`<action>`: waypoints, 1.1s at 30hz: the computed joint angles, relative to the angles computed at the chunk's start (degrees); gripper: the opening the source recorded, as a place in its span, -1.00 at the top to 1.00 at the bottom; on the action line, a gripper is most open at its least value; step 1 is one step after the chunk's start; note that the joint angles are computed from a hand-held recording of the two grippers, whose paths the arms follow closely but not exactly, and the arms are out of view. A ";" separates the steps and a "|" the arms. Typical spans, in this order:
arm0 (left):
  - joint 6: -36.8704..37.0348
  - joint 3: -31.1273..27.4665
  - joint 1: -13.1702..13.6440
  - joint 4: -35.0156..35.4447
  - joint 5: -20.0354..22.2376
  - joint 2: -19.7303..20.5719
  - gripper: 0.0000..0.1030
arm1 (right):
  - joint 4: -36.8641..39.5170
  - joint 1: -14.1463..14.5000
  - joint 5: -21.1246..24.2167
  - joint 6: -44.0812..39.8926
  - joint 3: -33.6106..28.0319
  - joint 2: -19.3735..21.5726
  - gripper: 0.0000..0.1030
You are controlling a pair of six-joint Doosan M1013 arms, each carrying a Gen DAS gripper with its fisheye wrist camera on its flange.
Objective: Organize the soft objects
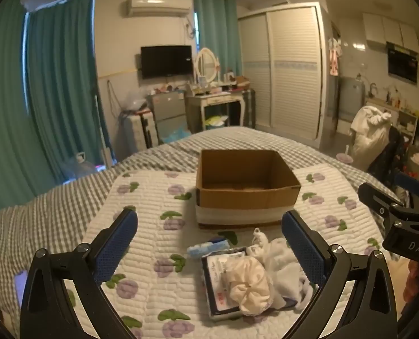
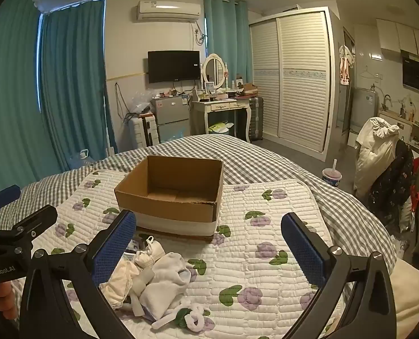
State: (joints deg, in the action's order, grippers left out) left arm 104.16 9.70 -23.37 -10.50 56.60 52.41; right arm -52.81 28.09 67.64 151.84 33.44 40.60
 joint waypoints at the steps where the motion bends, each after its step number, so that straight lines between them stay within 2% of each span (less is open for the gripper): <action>1: -0.01 -0.14 -0.01 0.04 0.12 0.06 -1.00 | 0.07 0.06 0.23 -0.19 -0.50 0.20 -1.00; 3: -0.03 0.18 -0.04 0.21 -0.19 -0.10 -1.00 | 0.15 0.05 0.21 -0.19 -0.38 0.14 -1.00; 4: 0.34 3.26 -0.09 0.03 -1.67 -1.56 -1.00 | 0.09 0.05 0.10 0.01 -0.03 -0.02 -1.00; 5: 0.40 3.93 -0.09 0.01 -2.11 -1.87 -1.00 | 0.14 0.02 0.00 0.08 0.13 -0.10 -1.00; 33: 0.22 4.01 -0.06 -0.18 -1.94 -1.97 -1.00 | 0.63 0.10 0.60 -0.91 -1.06 0.49 -1.00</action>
